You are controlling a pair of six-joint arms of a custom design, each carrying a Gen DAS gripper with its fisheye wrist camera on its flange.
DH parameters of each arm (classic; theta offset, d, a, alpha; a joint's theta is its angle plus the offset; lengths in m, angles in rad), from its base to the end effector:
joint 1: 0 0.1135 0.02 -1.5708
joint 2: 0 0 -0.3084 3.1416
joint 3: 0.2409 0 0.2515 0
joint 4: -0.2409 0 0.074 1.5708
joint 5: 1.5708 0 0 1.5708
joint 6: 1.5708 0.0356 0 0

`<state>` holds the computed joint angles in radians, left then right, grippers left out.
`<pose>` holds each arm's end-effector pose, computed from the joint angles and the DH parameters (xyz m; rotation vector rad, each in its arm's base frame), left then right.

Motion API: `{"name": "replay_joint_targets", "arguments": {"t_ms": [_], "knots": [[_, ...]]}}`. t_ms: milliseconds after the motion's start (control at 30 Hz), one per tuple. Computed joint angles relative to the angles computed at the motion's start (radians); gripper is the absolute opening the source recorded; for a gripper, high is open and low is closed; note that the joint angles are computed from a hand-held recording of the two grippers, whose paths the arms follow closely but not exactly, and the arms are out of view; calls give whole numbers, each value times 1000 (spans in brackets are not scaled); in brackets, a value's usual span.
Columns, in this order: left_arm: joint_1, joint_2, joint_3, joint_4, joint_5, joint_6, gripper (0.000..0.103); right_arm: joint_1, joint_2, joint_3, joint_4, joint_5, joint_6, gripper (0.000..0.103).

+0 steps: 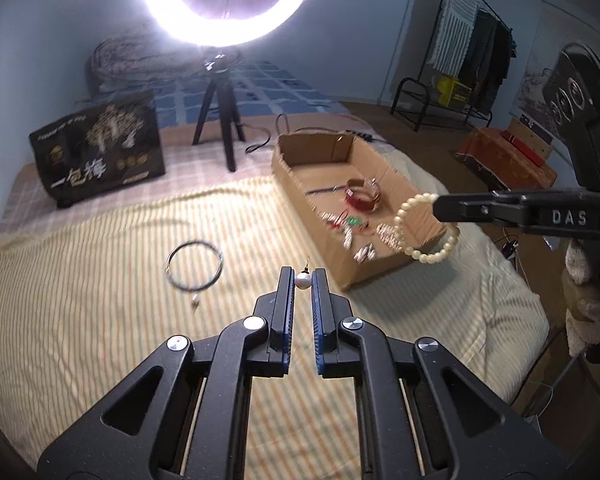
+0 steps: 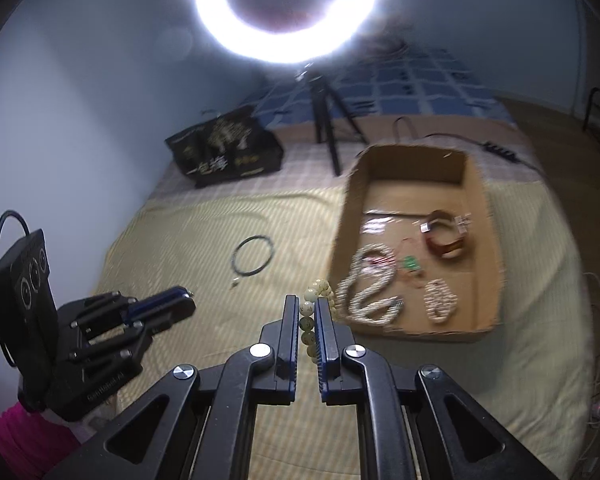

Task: Organize jewelry
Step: 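Carry the bead bracelet and pearl earring over into the cardboard box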

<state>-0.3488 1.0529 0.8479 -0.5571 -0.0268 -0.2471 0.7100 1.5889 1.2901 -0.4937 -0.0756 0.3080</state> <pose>0.1863 -0.0668 0.3148 0.1059 2.3454 -0.2649 0.2664 0.2325 0.3293 -0.5236 2.3806 0.5675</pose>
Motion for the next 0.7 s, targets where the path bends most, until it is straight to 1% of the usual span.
{"name": "replay_joint_targets", "arguments": {"t_ms": [200,333,700], "knots": [[-20,135,80,73,5,-8,6,-85,-35,-26,11,-11,-39,5],[-22,236,144,112,12,-7,6,-135,-27,-29,23,-31,-60,5],[-13,460,294,171,16,18,6,-213,73,5,65,-65,-104,5]]}}
